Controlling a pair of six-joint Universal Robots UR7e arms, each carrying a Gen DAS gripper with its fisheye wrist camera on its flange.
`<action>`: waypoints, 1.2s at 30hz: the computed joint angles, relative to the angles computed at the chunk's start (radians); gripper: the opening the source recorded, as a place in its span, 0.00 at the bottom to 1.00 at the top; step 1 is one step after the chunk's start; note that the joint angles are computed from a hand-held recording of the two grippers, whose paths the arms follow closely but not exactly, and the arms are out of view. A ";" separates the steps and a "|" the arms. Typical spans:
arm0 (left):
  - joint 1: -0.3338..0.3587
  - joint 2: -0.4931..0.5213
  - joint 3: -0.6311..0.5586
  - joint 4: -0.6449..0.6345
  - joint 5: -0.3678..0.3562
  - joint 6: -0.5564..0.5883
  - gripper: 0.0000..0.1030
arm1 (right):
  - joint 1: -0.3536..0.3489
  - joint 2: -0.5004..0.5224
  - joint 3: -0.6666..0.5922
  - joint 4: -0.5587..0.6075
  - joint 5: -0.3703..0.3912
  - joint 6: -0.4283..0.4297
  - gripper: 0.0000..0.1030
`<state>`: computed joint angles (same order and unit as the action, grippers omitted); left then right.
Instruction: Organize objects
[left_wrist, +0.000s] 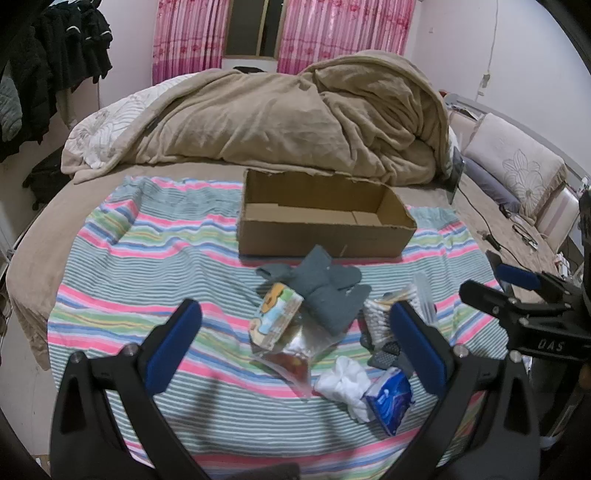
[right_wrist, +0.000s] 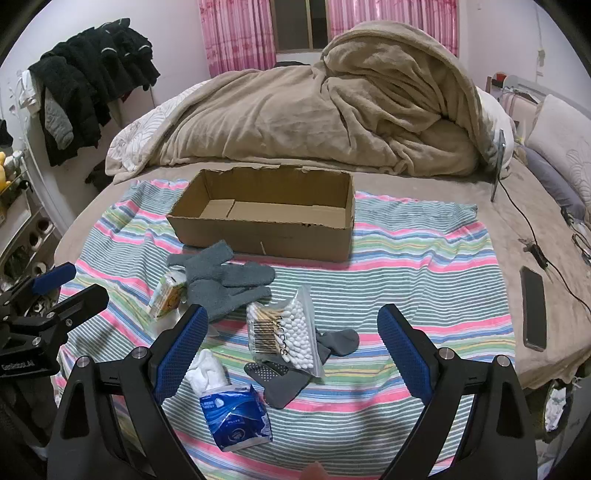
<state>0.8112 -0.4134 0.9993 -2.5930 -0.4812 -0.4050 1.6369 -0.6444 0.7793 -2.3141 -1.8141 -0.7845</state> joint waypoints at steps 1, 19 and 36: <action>0.000 0.000 0.000 0.001 0.001 -0.001 1.00 | 0.000 0.000 0.000 -0.001 0.000 0.000 0.93; 0.002 0.008 -0.018 -0.001 -0.008 0.013 1.00 | 0.000 0.003 -0.009 0.005 0.008 -0.004 0.93; 0.002 0.003 -0.009 -0.013 -0.023 0.012 1.00 | 0.000 0.007 -0.021 0.012 0.005 -0.003 0.93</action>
<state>0.8132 -0.4107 0.9907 -2.6059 -0.5042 -0.3934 1.6371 -0.6371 0.7581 -2.3022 -1.8087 -0.7877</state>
